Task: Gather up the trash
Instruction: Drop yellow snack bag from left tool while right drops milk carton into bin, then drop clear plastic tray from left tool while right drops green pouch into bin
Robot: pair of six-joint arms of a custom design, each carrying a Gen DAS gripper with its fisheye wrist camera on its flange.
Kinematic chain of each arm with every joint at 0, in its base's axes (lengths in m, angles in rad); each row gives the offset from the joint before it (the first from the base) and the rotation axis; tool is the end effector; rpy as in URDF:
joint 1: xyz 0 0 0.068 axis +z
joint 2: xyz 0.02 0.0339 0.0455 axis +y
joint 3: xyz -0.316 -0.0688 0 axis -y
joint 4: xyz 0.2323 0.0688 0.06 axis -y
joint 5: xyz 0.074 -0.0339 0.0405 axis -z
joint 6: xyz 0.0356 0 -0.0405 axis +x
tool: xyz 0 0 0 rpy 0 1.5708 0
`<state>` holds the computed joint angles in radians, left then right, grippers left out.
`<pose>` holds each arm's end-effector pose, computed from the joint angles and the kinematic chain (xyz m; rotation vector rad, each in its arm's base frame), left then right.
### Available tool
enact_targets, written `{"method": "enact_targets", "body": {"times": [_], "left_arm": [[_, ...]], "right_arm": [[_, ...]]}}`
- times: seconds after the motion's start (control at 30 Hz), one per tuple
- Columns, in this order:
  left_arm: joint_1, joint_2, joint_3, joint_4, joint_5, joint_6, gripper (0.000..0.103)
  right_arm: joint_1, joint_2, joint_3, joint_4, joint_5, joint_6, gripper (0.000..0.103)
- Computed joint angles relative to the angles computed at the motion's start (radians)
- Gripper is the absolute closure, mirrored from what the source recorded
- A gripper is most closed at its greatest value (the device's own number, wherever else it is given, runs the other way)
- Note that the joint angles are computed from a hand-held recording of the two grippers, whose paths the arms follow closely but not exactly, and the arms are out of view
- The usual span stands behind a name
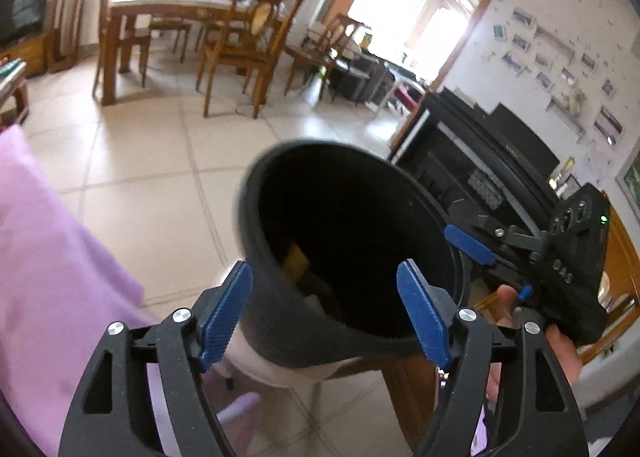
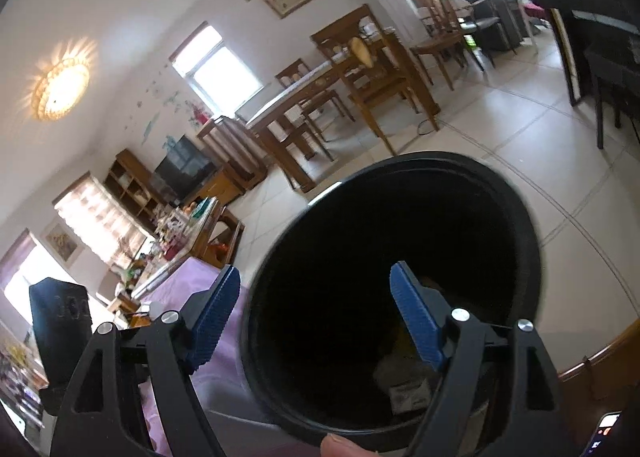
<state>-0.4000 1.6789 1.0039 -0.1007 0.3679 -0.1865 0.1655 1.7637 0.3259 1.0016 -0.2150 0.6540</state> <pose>0.3169 -0.1479 0.2543 0.4399 2.3541 -0.7151 0.2645 0.0519 0.1554 0.3624 2.0425 0.7302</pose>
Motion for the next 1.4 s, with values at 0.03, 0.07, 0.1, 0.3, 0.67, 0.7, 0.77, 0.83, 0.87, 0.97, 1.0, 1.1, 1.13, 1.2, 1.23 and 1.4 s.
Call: {"method": "enact_targets", "body": {"times": [0.03, 0.07, 0.1, 0.3, 0.67, 0.7, 0.77, 0.83, 0.87, 0.97, 1.0, 1.1, 1.13, 1.2, 1.23, 1.4], "left_arm": [[0.035, -0.036, -0.024, -0.004, 0.012, 0.016, 0.028], [0.070, -0.064, -0.045, -0.009, 0.028, 0.034, 0.028], [0.126, -0.103, -0.067, -0.024, 0.051, 0.058, 0.028], [0.504, -0.241, -0.092, -0.175, 0.201, 0.220, 0.028], [1.182, 0.010, 0.271, -0.495, 0.276, 0.680, 0.028], [1.210, 0.044, 0.306, -0.511, 0.257, 0.762, 0.028], [1.233, 0.089, 0.354, -0.524, 0.213, 0.862, 0.028], [1.255, 0.141, 0.415, -0.547, 0.202, 0.965, 0.028], [1.261, 0.152, 0.432, -0.551, 0.198, 0.989, 0.028], [1.268, 0.195, 0.469, -0.529, 0.159, 1.066, 0.028], [1.266, 0.218, 0.497, -0.538, 0.150, 1.099, 0.028], [1.254, 0.243, 0.506, -0.501, 0.132, 1.150, 0.027], [1.243, 0.252, 0.513, -0.504, 0.116, 1.178, 0.026], [1.210, 0.242, 0.483, -0.455, 0.081, 1.172, 0.023], [1.203, 0.248, 0.491, -0.458, 0.072, 1.166, 0.023], [1.207, 0.330, 0.637, -0.563, 0.098, 1.094, 0.023]], "right_arm": [[0.040, -0.009, 0.024, -0.035, 0.023, -0.002, 0.024], [0.069, -0.006, 0.041, -0.048, 0.038, -0.004, 0.023], [0.112, -0.013, 0.065, -0.080, 0.062, -0.003, 0.022], [0.375, 0.036, 0.289, -0.274, 0.176, -0.013, 0.022], [0.683, 0.308, 0.908, -0.709, 0.122, -0.159, 0.022], [0.707, 0.329, 0.957, -0.751, 0.118, -0.178, 0.022], [0.759, 0.378, 1.065, -0.861, 0.108, -0.263, 0.022], [0.804, 0.417, 1.150, -0.957, 0.125, -0.339, 0.023], [0.822, 0.434, 1.182, -0.998, 0.138, -0.370, 0.023], [0.860, 0.475, 1.259, -1.091, 0.177, -0.417, 0.023], [0.867, 0.482, 1.269, -1.108, 0.186, -0.427, 0.023], [0.874, 0.486, 1.269, -1.129, 0.191, -0.429, 0.026], [0.871, 0.488, 1.267, -1.132, 0.186, -0.429, 0.033], [0.871, 0.514, 1.318, -1.182, 0.190, -0.428, 0.045], [0.869, 0.517, 1.322, -1.196, 0.191, -0.427, 0.052], [0.859, 0.545, 1.356, -1.196, 0.174, -0.403, 0.061]]}}
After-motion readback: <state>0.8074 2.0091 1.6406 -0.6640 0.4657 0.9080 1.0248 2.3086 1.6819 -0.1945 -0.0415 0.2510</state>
